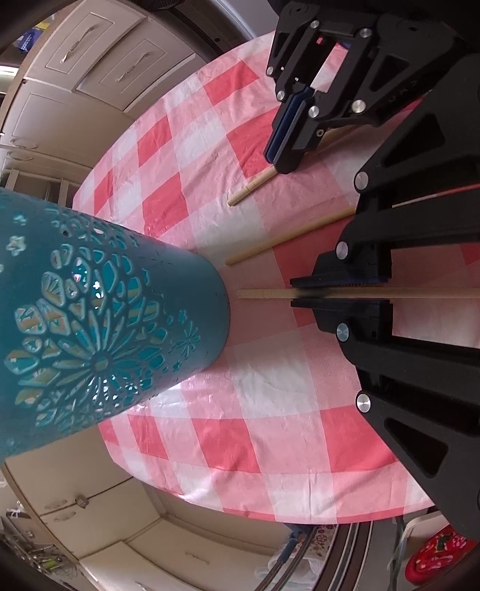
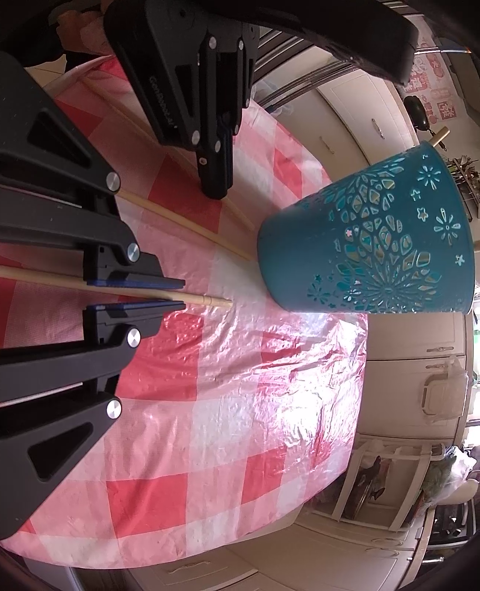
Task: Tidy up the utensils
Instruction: 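Lift the stick with the left tool and drop it into the teal basket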
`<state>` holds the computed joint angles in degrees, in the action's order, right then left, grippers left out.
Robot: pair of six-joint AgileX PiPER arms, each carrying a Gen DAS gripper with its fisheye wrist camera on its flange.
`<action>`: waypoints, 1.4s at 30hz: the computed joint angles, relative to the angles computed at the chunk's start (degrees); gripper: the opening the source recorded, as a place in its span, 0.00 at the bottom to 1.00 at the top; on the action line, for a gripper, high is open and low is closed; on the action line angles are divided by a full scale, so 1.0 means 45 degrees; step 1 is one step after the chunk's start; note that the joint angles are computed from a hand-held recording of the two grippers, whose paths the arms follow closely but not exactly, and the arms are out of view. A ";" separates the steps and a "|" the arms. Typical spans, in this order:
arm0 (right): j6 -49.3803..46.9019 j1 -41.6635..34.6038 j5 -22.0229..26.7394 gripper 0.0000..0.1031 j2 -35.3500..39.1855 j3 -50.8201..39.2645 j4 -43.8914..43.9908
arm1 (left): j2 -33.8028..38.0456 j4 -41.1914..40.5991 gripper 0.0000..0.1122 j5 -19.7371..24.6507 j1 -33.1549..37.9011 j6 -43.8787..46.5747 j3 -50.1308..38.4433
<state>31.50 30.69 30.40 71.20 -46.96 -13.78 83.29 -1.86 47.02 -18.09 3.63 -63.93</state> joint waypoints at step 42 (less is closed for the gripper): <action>-0.6045 -0.2646 -0.0166 0.07 -0.0108 0.0135 0.6992 | 0.3326 0.1788 0.04 -0.2187 0.0504 -0.4764 -0.9068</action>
